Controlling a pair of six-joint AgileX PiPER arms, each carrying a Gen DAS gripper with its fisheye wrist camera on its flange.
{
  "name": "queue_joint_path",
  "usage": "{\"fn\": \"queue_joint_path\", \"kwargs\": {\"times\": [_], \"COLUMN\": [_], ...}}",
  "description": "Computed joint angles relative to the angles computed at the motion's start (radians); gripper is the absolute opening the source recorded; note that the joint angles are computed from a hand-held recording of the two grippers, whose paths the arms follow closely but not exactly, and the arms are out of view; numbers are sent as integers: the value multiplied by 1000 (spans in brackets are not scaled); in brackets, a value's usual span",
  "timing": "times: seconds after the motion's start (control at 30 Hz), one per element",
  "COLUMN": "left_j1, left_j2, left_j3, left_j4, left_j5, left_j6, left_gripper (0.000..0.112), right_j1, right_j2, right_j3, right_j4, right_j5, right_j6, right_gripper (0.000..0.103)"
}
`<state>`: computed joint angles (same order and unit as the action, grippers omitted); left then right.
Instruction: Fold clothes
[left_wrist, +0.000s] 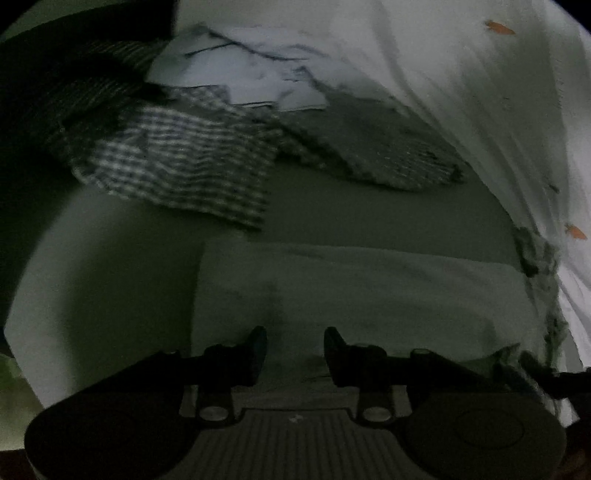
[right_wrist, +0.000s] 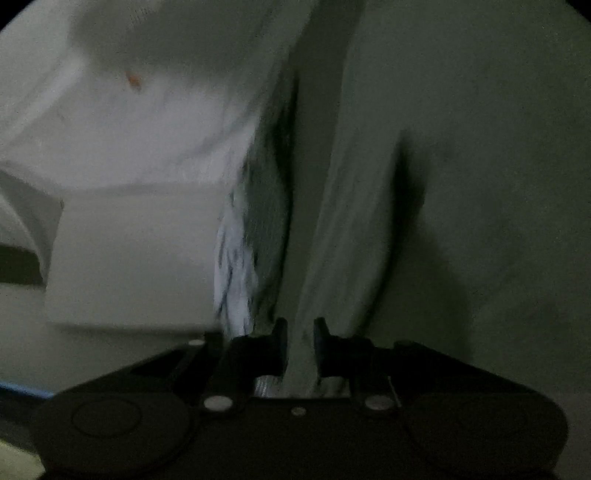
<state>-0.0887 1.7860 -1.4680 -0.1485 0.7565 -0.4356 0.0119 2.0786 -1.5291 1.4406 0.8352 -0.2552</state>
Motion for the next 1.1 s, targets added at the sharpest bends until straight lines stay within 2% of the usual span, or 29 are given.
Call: {"fn": "queue_joint_path", "kwargs": {"times": [0.27,0.6,0.67,0.8,0.97,1.1], "left_j1": [12,17,17,22,24,24], "left_j2": [4,9,8,8,8,7], "left_j3": [11,2,3,4,3,6], "left_j4": [-24,-34,-33,-45,-47,-47], "left_j5": [-18,-11,-11,-14,-15,-18], "left_j6": [26,34,35,37,32,35], "left_gripper": [37,37,37,37,37,37], "right_j1": [116,153,153,166,163,163], "right_j2": [263,436,453,499,487,471], "right_j3": [-392,-732,-756,-855,-819,-778], "right_j4": [-215,-347,-342,-387,-366,-341], "right_j5": [125,204,214,246,233,211], "right_j6": [295,462,477,526,514,486], "right_gripper": [20,27,27,18,10,9]}}
